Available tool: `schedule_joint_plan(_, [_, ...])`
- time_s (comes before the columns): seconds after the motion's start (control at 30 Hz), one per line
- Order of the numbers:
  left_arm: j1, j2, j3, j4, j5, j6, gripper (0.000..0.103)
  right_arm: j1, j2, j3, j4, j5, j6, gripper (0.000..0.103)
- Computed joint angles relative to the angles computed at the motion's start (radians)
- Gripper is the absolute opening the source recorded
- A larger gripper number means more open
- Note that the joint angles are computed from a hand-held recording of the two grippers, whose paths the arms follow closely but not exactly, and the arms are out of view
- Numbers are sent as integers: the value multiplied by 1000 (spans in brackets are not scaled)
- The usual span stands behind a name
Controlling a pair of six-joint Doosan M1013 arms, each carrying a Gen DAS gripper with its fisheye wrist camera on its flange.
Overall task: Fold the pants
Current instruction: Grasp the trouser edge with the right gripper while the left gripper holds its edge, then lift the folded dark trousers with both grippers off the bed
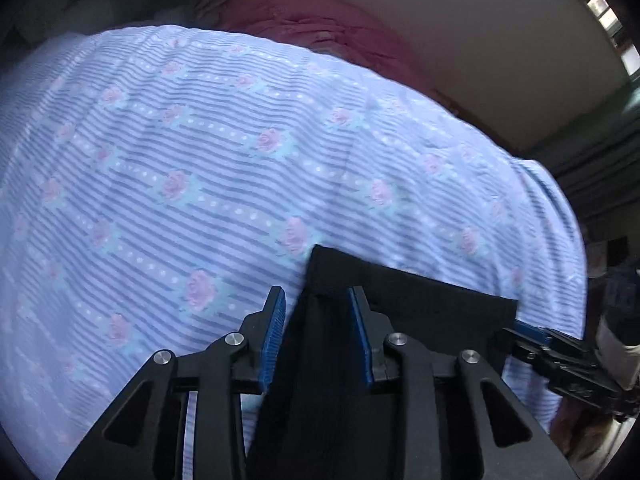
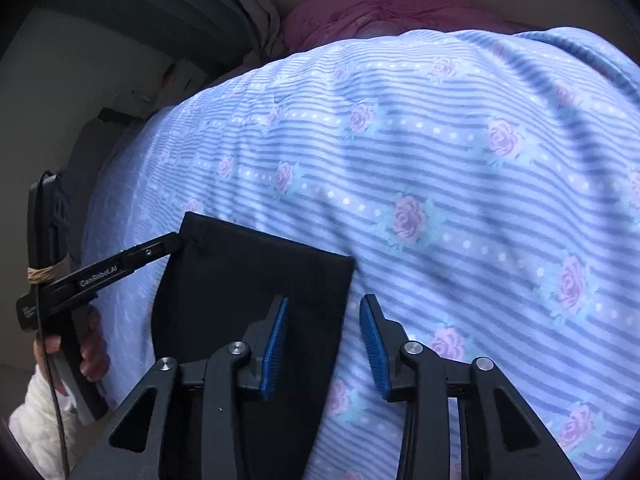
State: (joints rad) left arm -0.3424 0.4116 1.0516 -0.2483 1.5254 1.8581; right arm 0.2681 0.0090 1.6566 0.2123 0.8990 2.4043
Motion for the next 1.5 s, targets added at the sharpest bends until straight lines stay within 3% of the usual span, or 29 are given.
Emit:
schedule_joint_plan(0.17, [-5, 7, -11, 39, 70, 78, 31, 10, 5, -12, -17, 17, -9, 39])
schedule_joint_plan(0.47, [35, -34, 57, -32, 134, 76, 29, 27, 21, -22, -42, 22, -4, 39])
schedule_joint_plan(0.53, [36, -39, 68, -14, 123, 83, 23, 28, 25, -27, -46, 26, 0, 39])
schedule_joint_plan(0.57, [33, -47, 79, 7, 102, 78, 7, 29, 25, -27, -50, 26, 0, 39])
schedule_joint_plan(0.6, [32, -55, 85, 26, 87, 68, 4, 30, 26, -28, -55, 27, -1, 39])
schedule_joint_plan(0.73, [1, -76, 102, 111, 18, 119, 3, 36, 38, -39, -74, 31, 11, 39])
schedule_joint_plan(0.93, [-3, -38, 60, 131, 33, 86, 3, 35, 51, -53, -84, 37, 2, 39])
schedule_joint_plan(1.07, [-10, -25, 46, 150, 53, 90, 10, 28, 48, -46, -68, 28, 8, 39])
schedule_joint_plan(1.1, [-9, -26, 43, 140, 49, 88, 22, 26, 45, -43, -61, 24, 12, 39])
schedule_joint_plan(1.2, [-15, -31, 39, 143, 16, 106, 34, 20, 35, -28, -49, 7, 33, 39])
schedule_joint_plan(1.37, [-1, -4, -19, 100, 20, 57, 45, 14, 33, -21, -38, -1, 25, 39])
schedule_joint_plan(1.5, [11, 55, -81, 67, 96, -4, 46, 12, 29, -11, -32, -11, 34, 39])
